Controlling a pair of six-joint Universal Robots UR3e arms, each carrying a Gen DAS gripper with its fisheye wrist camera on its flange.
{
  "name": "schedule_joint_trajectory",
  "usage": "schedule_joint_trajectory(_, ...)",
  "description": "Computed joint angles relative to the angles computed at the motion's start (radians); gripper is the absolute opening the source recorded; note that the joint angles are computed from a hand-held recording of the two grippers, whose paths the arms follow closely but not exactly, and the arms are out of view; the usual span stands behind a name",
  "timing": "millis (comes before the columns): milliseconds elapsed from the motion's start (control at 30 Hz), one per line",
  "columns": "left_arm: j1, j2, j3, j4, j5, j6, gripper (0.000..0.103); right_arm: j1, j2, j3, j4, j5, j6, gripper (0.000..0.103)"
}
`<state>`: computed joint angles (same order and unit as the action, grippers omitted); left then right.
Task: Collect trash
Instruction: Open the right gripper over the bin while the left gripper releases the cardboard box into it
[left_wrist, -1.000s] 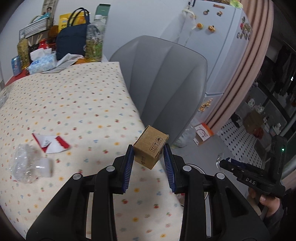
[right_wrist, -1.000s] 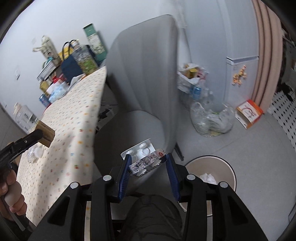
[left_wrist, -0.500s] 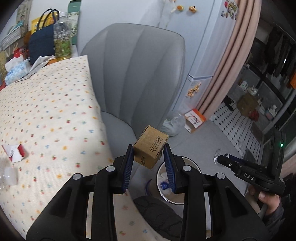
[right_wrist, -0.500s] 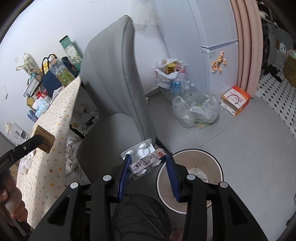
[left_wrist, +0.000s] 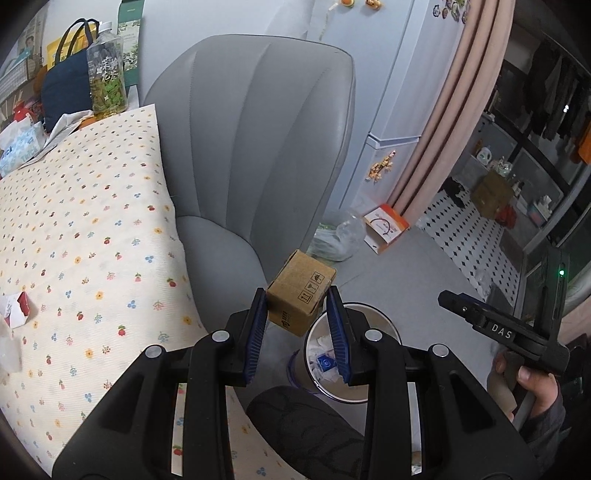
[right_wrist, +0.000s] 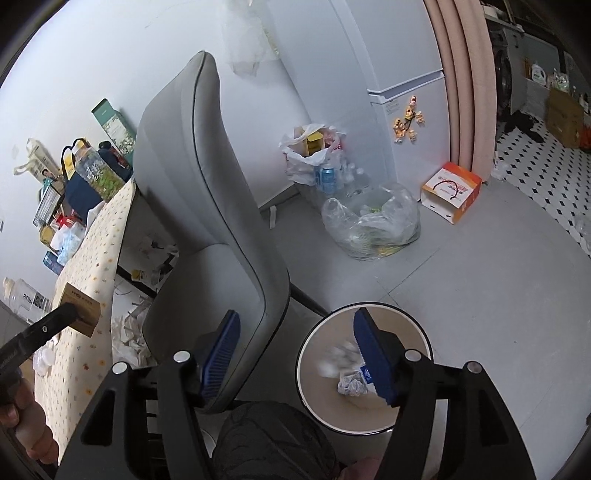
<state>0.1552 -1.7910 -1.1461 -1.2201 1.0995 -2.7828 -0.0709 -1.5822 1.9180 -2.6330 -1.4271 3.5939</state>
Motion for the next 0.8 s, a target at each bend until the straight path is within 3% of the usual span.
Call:
schedule_joint_trajectory(333, -0.084, -0.067, 0.066, -0.023, 0.028, -0.011, 0.033, -0.061, -0.095, 0.09, 0.006, 0.012, -0.02, 0.067)
schedule_joint_trajectory(800, -0.292, -0.231, 0.246, -0.068, 0.081, -0.058, 0.034, -0.328, -0.386, 0.31, 0.102, 0.105, -0.128, 0.067)
